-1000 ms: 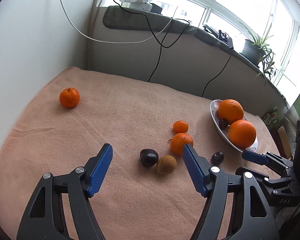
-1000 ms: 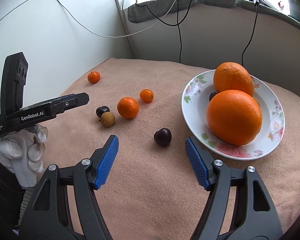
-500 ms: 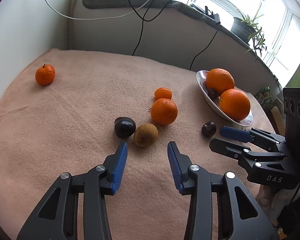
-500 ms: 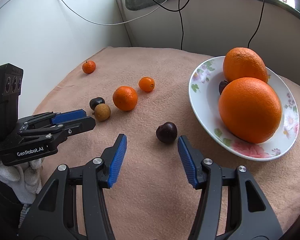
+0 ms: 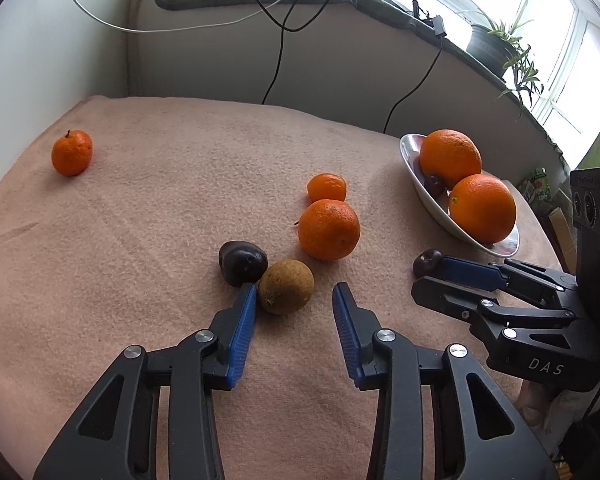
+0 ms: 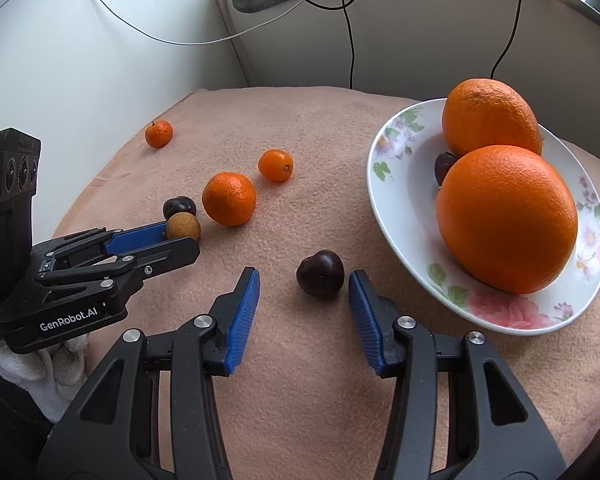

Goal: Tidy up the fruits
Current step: 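Move the right tool to a dark plum while the left tool moves to a brown kiwi, then close the right tool on the plum while the left tool closes on the kiwi, then carry the plum with the right tool while the left tool carries the kiwi to the plate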

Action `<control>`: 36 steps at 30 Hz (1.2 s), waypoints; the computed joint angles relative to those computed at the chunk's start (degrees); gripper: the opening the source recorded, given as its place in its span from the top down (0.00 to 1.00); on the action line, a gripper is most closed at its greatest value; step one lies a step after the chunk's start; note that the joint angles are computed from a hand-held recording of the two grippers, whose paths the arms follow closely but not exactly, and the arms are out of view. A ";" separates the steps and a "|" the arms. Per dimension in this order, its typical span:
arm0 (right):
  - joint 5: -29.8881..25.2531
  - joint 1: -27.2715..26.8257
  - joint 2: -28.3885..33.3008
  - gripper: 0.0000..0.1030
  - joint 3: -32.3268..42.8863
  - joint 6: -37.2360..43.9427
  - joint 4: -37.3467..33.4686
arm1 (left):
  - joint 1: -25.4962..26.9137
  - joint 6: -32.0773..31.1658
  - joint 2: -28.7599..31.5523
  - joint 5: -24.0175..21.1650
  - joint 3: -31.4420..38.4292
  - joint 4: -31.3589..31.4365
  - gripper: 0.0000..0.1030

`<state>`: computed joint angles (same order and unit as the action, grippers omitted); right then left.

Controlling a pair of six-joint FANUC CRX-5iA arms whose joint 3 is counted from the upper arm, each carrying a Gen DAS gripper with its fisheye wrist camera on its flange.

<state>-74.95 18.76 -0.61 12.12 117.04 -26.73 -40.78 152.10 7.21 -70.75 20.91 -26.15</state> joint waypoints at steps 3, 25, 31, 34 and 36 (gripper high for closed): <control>0.60 0.71 -0.02 0.55 -0.23 -0.41 0.87 | -0.11 -0.22 0.62 -0.76 0.78 -0.55 0.68; 2.44 0.66 -0.94 0.76 -0.91 -0.33 0.57 | -1.03 1.63 0.20 -0.32 0.64 -2.74 0.74; 1.85 -0.76 -1.46 0.76 -0.34 0.50 -0.93 | -2.05 2.21 0.18 -0.35 1.78 -3.64 0.74; 1.56 -1.67 -1.53 0.76 0.03 0.93 -1.58 | -2.65 2.19 0.58 -0.58 2.89 -4.25 0.74; 1.31 -2.26 -1.55 0.76 0.30 1.16 -1.99 | -3.00 2.03 0.94 -0.58 3.57 -4.53 0.74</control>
<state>-73.64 16.50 -2.16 12.42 118.20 -28.72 -43.78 154.13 8.15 -71.33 24.48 -30.68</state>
